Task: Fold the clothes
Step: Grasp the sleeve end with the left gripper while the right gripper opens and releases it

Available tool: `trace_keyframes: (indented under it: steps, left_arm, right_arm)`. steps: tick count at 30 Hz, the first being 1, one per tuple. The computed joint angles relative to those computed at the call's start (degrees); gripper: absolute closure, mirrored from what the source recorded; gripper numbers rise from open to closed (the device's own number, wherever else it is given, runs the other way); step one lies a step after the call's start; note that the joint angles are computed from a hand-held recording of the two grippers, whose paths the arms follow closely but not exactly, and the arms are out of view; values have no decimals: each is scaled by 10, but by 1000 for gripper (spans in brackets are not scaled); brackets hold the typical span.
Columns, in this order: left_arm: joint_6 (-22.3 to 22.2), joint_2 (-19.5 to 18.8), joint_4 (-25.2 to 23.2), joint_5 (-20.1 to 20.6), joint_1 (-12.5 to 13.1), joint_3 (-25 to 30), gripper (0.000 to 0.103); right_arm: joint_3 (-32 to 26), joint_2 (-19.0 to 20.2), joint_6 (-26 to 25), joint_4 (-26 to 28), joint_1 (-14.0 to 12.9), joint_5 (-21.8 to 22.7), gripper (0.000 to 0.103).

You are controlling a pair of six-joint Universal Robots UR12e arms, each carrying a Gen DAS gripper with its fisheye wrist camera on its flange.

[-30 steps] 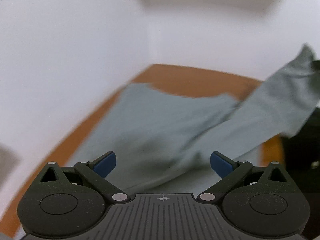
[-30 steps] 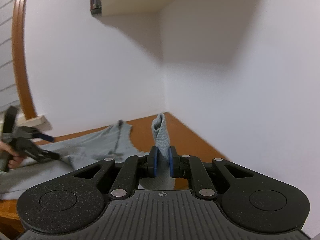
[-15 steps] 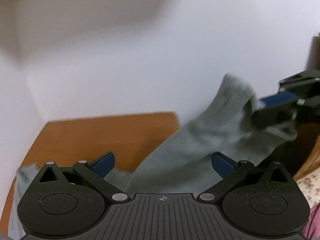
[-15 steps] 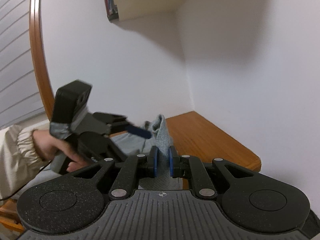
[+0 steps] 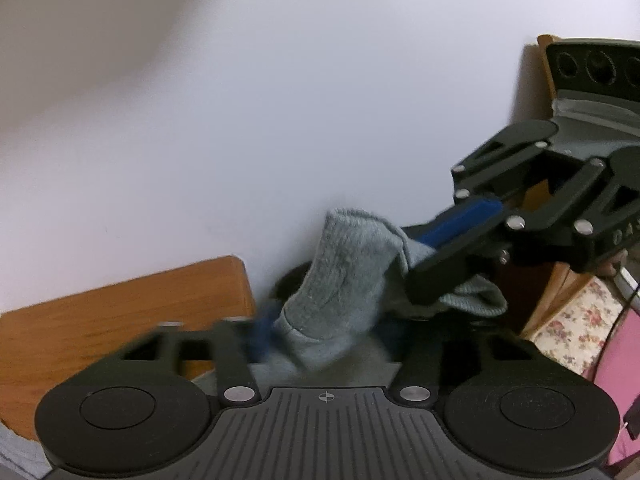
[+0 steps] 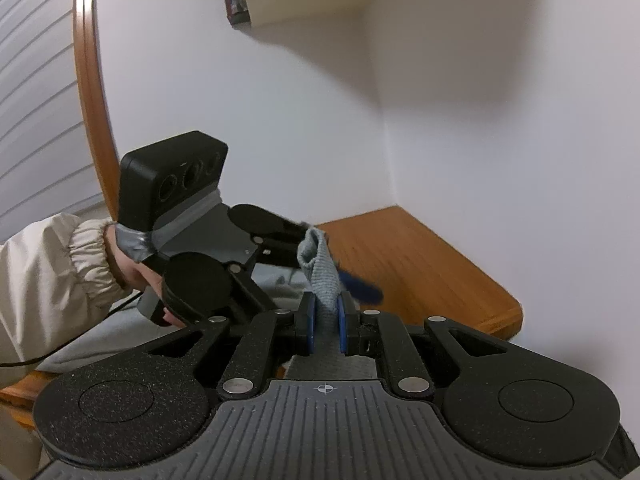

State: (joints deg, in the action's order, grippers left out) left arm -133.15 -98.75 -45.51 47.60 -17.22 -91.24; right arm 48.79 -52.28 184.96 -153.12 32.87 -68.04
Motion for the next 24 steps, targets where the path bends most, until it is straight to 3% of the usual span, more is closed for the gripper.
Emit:
trace_keyframes:
  steps: [4, 8, 11, 15, 19, 24]
  left_arm:
    - [-9, 11, 24, -14, 15, -17, 91]
    - [-72, 31, 71, -13, 33, -35, 91]
    - [-166, 52, 137, -10, 54, -51, 91]
    - [-320, 87, 216, 58, 82, -72, 91]
    - [-395, 107, 261, 104, 126, -86, 91]
    - [-481, 133, 289, 103, 202, -111, 91]
  right_arm:
    - [-19, 11, 18, -1, 1, 8, 89]
    - [-12, 12, 50, -65, 6, -27, 66]
    - [-5, 15, 80, -124, 10, -52, 61]
    - [-20, 33, 132, -161, 21, -108, 48]
    - [-82, 73, 124, -100, 36, -144, 46]
    - [-188, 142, 112, -13, 53, -137, 38]
